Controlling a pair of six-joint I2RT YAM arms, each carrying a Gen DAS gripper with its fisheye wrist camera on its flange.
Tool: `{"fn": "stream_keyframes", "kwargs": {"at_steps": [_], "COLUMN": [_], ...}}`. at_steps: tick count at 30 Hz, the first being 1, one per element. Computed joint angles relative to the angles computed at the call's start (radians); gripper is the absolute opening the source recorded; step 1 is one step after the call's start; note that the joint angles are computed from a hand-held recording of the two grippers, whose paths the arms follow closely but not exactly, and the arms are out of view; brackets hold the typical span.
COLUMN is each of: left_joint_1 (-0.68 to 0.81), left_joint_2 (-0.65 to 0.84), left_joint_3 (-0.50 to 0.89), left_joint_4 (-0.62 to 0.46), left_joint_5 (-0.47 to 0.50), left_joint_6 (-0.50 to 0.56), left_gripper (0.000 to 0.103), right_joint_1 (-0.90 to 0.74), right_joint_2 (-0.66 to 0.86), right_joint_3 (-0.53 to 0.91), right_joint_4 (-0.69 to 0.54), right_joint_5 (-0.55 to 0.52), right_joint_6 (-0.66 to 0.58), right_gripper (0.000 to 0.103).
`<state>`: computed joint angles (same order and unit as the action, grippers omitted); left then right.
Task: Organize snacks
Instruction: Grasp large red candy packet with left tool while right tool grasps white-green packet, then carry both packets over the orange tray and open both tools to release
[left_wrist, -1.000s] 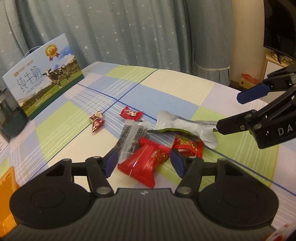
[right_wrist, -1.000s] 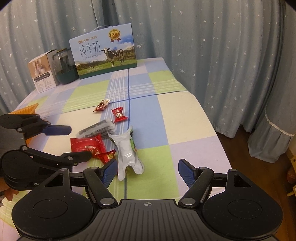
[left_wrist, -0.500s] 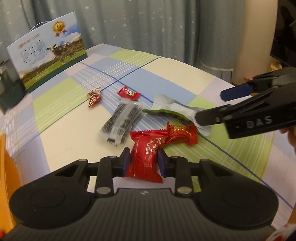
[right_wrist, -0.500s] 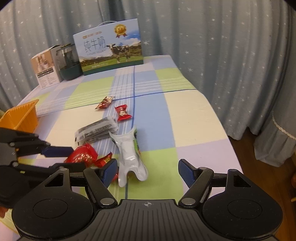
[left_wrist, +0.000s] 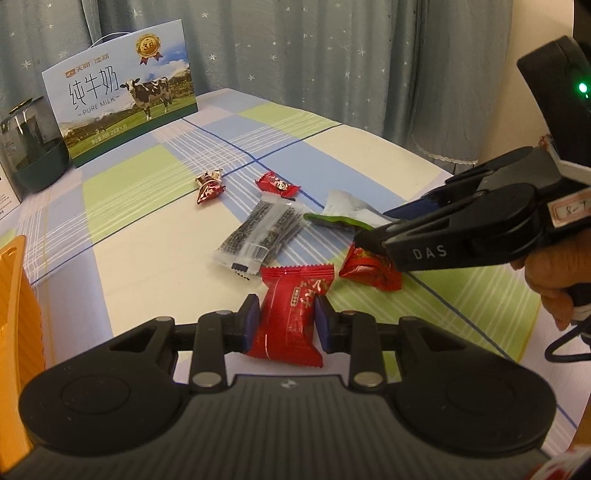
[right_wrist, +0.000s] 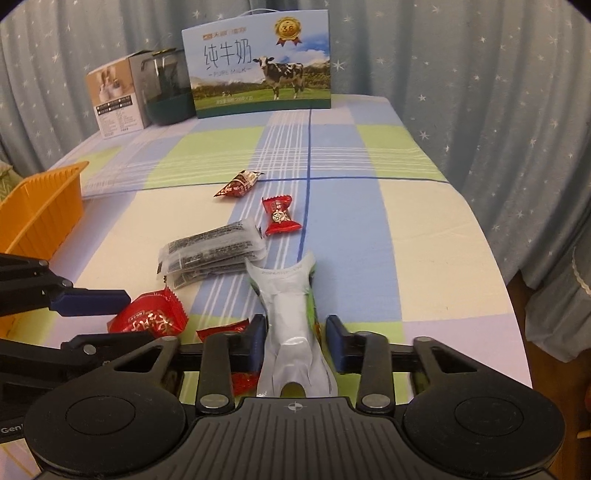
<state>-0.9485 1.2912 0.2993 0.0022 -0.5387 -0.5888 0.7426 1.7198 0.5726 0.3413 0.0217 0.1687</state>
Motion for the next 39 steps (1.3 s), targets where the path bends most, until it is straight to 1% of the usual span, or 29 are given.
{"fn": "stream_keyframes", "kwargs": {"at_steps": [5, 11, 13, 16, 17, 18, 22, 26, 31, 35, 37, 39], "left_joint_1": [0.010, 0.046, 0.045, 0.025, 0.018, 0.008, -0.029, -0.101, -0.239, -0.395, -0.488, -0.589], "left_joint_2": [0.027, 0.095, 0.102, 0.086, 0.074, 0.058, -0.035, -0.147, -0.297, -0.358, -0.359, -0.346], "left_joint_3": [-0.001, 0.018, 0.018, 0.023, 0.022, 0.021, 0.019, 0.043, 0.106, 0.189, 0.240, 0.292], "left_joint_4": [0.040, 0.084, 0.086, 0.045, 0.033, 0.016, -0.084, -0.246, -0.528, -0.794, -0.943, -1.101], "left_joint_5": [0.008, 0.052, 0.053, 0.037, 0.037, 0.031, 0.018, -0.034, -0.126, -0.214, -0.254, -0.286], "left_joint_6": [0.028, 0.075, 0.065, 0.023, 0.010, -0.010, -0.103, -0.193, -0.383, -0.599, -0.743, -0.911], "left_gripper": [0.033, 0.033, 0.033, 0.030, 0.027, 0.026, 0.025, 0.025, 0.025, 0.025, 0.025, 0.025], "right_joint_1": [0.013, 0.018, 0.025, 0.033, 0.036, 0.039, 0.069, 0.113, 0.198, 0.290, 0.343, 0.408], "right_joint_2": [-0.050, -0.153, -0.188, -0.238, -0.255, -0.274, -0.350, -0.443, -0.596, -0.682, -0.714, -0.729], "right_joint_3": [-0.043, -0.104, -0.125, -0.152, -0.159, -0.166, -0.183, -0.192, -0.165, -0.099, -0.064, -0.026], "right_joint_4": [0.029, 0.012, 0.003, -0.016, -0.026, -0.038, -0.104, -0.186, -0.352, -0.496, -0.557, -0.611], "right_joint_5": [0.036, 0.061, 0.077, 0.094, 0.097, 0.100, 0.125, 0.153, 0.213, 0.276, 0.311, 0.361], "right_joint_6": [0.021, 0.062, 0.077, 0.108, 0.119, 0.130, 0.171, 0.218, 0.274, 0.323, 0.352, 0.384], "right_gripper": [0.030, 0.030, 0.030, 0.030, 0.030, 0.030, 0.030, 0.030, 0.030, 0.030, 0.030, 0.030]}}
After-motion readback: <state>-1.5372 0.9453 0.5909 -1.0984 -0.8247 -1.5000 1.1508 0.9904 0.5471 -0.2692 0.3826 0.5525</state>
